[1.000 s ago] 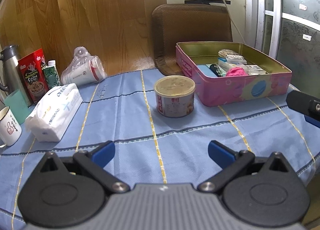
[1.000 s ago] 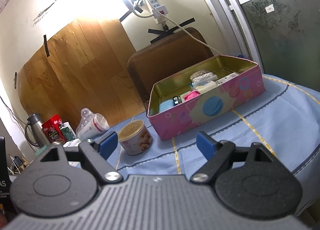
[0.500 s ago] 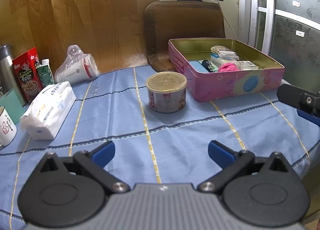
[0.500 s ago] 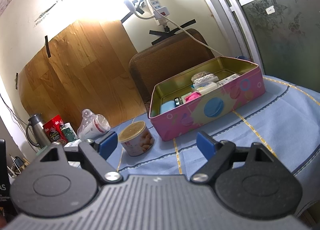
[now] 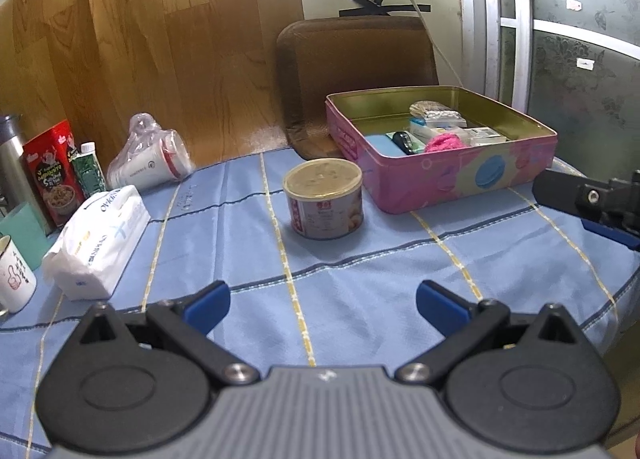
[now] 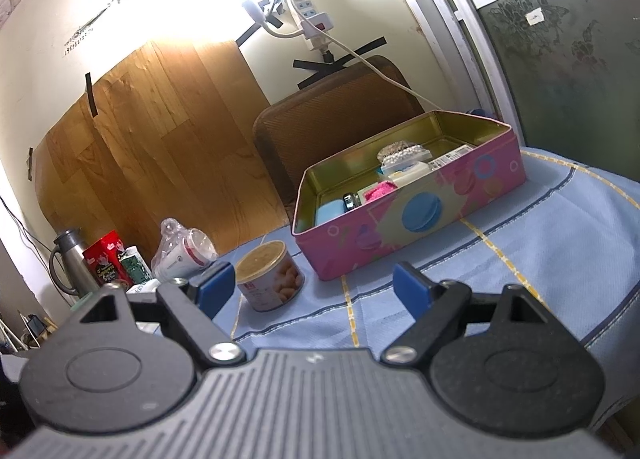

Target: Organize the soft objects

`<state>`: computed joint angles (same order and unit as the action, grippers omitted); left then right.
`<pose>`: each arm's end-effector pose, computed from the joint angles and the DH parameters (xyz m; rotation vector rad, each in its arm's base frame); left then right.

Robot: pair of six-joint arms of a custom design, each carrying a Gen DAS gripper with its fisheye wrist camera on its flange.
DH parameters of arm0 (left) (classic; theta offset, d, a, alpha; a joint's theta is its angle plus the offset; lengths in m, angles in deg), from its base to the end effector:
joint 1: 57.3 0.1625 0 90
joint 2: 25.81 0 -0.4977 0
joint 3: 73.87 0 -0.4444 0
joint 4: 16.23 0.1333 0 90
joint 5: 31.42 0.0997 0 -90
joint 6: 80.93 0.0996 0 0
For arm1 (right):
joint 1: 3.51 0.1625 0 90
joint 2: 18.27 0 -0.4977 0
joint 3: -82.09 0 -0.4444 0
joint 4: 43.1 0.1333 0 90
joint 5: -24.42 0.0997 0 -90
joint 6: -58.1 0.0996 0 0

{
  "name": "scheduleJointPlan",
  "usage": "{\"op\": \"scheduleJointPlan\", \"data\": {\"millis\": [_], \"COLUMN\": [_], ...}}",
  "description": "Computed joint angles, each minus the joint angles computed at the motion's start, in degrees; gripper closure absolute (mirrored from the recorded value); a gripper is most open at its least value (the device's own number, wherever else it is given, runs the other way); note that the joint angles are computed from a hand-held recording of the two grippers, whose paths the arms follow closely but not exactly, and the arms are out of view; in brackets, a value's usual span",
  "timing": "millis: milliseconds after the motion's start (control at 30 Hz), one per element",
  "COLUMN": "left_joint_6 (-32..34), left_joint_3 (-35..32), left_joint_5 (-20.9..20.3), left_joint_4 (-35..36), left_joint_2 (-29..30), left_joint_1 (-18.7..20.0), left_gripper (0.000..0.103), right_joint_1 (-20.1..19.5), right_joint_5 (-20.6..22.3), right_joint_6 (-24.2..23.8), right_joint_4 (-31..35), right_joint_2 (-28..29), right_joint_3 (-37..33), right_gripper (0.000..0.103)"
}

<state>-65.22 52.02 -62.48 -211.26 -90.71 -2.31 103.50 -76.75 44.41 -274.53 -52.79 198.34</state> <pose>-0.1273 -0.5628 0.2569 0.4539 2.0497 -1.0099 0.2871 -0.5487 0.0415 0.5470 -2.5432 1.4972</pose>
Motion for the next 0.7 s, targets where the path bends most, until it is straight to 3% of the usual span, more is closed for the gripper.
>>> {"op": "scheduleJointPlan", "data": {"millis": [400, 700], "left_joint_6": [-1.67, -6.45], "left_joint_3": [-0.13, -0.58], "left_joint_5": [0.31, -0.04], "left_joint_4": [1.83, 7.47], "left_joint_2": [-0.27, -1.39], "left_joint_1": [-0.14, 0.09], "left_gripper": [0.000, 0.000], "right_joint_1": [-0.05, -0.02], "right_joint_5": [-0.10, 0.21], "right_joint_6": [0.11, -0.18], "right_joint_4": [-0.18, -0.58], "right_joint_2": [0.09, -0.05], "right_joint_3": [0.07, 0.28], "right_gripper": [0.015, 0.014]}}
